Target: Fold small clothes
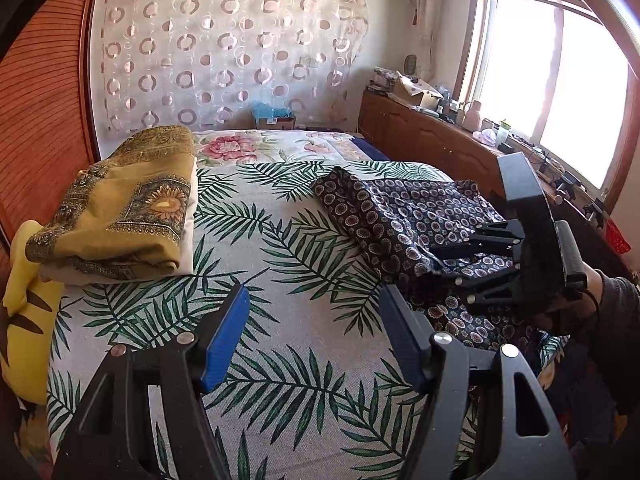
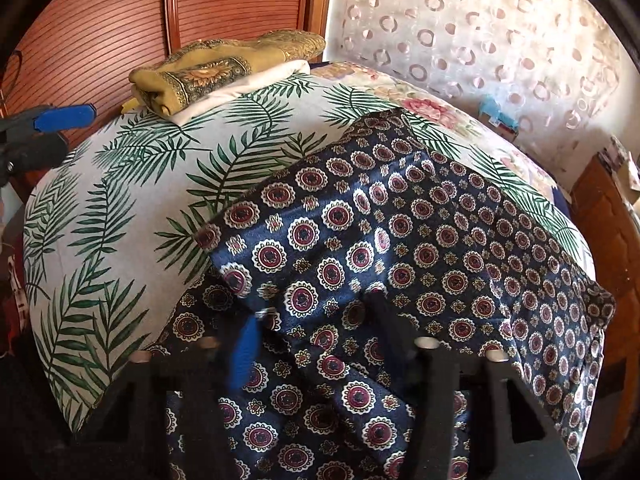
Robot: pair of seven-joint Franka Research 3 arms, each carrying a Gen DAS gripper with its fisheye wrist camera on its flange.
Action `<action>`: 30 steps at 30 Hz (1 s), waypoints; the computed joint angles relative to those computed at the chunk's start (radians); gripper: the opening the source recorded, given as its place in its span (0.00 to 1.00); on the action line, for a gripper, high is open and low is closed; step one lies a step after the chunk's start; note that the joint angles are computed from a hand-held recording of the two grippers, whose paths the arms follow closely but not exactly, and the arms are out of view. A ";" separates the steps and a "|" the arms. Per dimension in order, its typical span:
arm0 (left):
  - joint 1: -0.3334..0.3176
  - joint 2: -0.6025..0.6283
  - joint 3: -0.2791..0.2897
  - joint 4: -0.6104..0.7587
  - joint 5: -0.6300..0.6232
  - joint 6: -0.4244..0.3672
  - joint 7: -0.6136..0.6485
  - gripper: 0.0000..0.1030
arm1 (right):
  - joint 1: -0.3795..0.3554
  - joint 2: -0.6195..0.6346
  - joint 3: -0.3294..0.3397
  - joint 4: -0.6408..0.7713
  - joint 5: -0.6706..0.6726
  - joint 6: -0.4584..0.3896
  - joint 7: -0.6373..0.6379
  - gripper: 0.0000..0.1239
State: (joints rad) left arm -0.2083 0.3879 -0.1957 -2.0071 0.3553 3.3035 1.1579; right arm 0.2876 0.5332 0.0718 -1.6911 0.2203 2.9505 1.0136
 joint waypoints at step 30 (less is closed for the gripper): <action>0.041 0.040 -0.078 0.040 0.008 -0.049 0.035 0.66 | -0.099 0.060 -0.109 0.168 0.039 0.040 0.406 0.32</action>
